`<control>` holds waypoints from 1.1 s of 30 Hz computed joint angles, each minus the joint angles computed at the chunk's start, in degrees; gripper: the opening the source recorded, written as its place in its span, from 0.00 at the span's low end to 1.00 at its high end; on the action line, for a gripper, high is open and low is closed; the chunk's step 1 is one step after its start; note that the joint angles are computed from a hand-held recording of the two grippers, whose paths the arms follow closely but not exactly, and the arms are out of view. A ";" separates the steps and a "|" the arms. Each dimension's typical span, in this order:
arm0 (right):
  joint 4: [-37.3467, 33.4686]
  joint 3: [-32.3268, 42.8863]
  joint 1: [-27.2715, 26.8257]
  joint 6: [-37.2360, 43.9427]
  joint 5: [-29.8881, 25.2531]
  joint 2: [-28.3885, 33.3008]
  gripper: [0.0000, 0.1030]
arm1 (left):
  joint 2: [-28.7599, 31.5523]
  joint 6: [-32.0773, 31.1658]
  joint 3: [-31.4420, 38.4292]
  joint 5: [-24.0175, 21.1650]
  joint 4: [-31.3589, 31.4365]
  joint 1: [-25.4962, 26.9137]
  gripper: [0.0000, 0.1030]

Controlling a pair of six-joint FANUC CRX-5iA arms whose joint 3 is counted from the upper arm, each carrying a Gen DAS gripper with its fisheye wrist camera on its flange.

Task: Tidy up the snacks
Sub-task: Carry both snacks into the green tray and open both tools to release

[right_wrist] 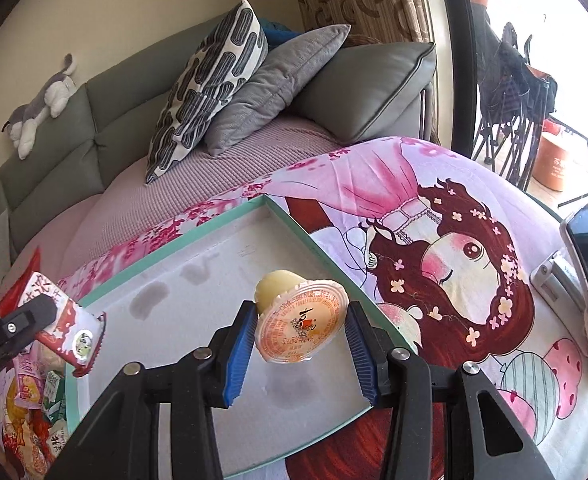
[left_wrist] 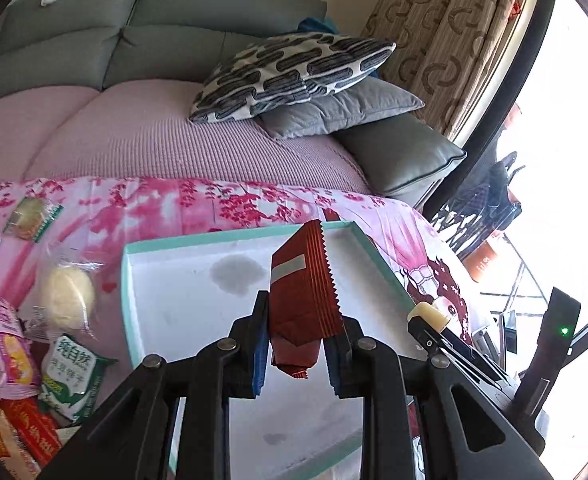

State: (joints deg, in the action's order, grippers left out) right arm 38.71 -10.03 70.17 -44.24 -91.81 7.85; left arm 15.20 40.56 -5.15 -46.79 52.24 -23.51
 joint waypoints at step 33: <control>-2.25 -2.00 -1.75 1.65 5.52 -0.89 0.71 | 3.73 21.09 9.32 1.03 -20.05 -0.67 0.79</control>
State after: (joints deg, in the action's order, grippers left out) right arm 36.46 -12.03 68.43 -42.60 -86.29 6.96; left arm 18.93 61.64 4.17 -45.75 32.19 -24.18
